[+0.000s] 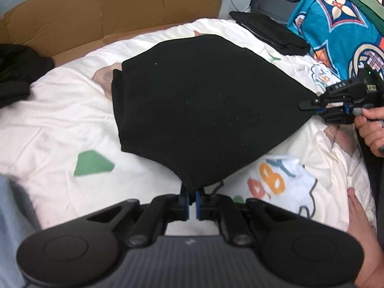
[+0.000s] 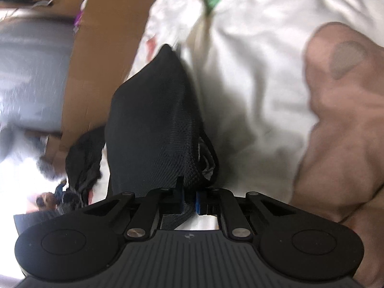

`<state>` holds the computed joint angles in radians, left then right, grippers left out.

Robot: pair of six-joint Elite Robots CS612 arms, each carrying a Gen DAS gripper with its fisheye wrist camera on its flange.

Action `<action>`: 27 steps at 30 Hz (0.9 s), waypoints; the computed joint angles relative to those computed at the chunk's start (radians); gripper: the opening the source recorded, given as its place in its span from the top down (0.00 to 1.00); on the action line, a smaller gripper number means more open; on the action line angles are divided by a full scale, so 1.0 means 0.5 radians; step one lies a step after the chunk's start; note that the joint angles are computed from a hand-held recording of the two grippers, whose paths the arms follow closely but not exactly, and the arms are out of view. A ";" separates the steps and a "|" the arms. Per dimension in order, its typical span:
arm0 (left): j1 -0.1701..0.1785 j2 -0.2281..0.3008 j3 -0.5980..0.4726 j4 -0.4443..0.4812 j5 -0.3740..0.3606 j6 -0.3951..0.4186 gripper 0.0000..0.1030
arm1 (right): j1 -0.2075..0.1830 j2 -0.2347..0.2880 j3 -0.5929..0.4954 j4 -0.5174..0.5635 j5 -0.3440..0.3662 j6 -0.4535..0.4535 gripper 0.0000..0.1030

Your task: Fold clothes

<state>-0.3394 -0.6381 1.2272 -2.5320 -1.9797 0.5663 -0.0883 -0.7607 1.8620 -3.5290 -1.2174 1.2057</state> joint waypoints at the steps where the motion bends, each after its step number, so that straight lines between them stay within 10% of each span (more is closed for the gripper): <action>1: 0.004 -0.011 0.016 -0.003 0.012 -0.005 0.96 | 0.002 0.000 -0.008 0.013 0.032 -0.026 0.94; 10: 0.042 -0.132 0.223 -0.060 0.092 -0.098 0.96 | 0.041 -0.012 -0.048 0.182 0.164 -0.147 0.93; 27: -0.015 -0.254 0.468 0.037 -0.038 -0.098 0.96 | -0.004 -0.058 0.008 0.102 -0.068 -0.105 0.93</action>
